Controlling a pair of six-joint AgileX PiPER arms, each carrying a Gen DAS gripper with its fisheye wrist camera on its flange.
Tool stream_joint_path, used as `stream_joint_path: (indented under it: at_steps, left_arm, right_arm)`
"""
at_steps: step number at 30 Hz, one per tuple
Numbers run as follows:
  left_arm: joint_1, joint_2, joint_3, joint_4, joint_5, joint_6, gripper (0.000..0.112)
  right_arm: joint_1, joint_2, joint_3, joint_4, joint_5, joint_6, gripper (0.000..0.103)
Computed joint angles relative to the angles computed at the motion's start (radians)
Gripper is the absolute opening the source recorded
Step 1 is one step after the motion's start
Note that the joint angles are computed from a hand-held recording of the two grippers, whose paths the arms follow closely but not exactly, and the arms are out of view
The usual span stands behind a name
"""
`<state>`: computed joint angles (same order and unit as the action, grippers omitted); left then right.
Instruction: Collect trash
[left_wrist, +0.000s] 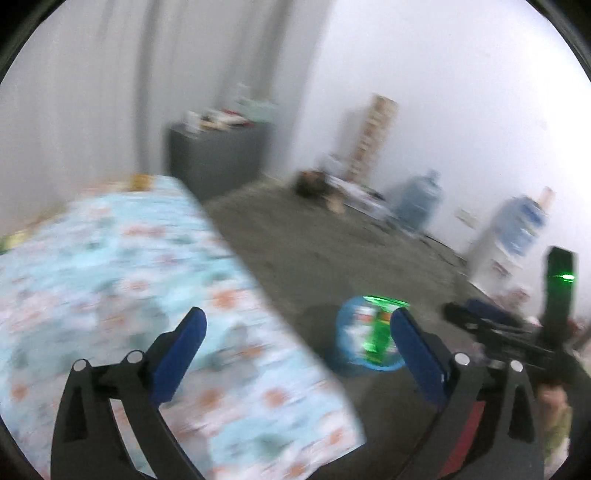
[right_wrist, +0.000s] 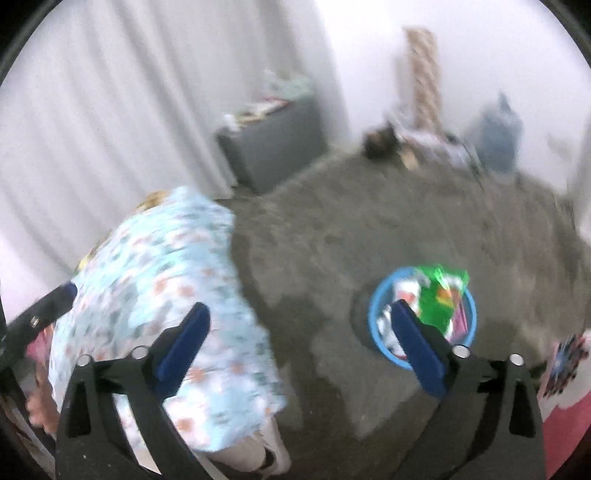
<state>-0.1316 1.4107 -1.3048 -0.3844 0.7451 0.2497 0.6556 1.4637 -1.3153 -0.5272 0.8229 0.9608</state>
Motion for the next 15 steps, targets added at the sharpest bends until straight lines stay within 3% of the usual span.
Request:
stream_joint_path:
  at_steps: [4, 8, 15]
  left_arm:
    - [0.139, -0.200, 0.186, 0.143, -0.019, -0.140, 0.098]
    - [0.221, -0.329, 0.300, 0.316, -0.014, -0.255, 0.098]
    - [0.309, -0.560, 0.537, 0.446, -0.034, -0.374, 0.098]
  right_arm:
    - [0.216, 0.062, -0.064, -0.198, 0.112, 0.176, 0.095]
    - [0.342, 0.128, -0.126, -0.232, 0.156, 0.201, 0.095]
    - [0.513, 0.253, -0.224, -0.282, 0.274, 0.194, 0.095]
